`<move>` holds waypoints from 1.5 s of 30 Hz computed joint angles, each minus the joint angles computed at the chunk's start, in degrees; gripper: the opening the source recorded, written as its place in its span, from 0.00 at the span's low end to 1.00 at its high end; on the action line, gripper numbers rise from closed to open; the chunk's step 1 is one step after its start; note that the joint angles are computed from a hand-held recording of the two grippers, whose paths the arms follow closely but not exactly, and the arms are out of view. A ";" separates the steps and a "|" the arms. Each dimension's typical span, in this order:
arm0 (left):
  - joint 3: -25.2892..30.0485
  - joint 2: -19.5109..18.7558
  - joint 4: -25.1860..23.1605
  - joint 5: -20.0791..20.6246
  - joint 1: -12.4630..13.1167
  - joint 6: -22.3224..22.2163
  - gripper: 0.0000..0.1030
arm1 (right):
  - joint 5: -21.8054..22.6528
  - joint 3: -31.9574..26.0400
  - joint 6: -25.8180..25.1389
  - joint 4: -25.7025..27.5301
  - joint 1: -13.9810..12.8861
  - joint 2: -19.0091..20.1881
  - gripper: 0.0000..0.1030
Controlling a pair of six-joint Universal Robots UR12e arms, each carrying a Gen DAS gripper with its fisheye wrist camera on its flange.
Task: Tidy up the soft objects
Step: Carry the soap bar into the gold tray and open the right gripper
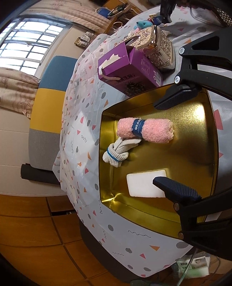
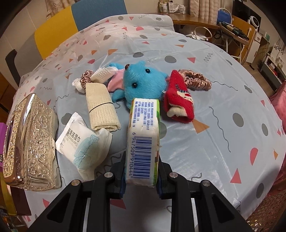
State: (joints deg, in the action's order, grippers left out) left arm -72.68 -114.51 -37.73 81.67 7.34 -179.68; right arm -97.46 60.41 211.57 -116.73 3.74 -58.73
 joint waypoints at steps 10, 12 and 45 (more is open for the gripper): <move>-0.85 0.75 0.82 -0.22 0.01 0.65 0.76 | -0.37 -2.64 -0.10 -2.66 0.05 0.91 0.24; -0.97 0.83 0.82 -0.38 0.12 0.43 0.76 | -0.57 -5.50 -2.10 -2.94 0.61 2.13 0.24; -2.28 1.03 0.76 4.15 3.70 -8.24 0.76 | 20.85 -26.77 -37.27 3.90 14.50 14.25 0.24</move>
State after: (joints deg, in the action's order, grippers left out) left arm -74.96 -113.48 -36.97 85.82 11.03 -187.92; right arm -76.61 33.64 174.29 -112.83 18.23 -44.48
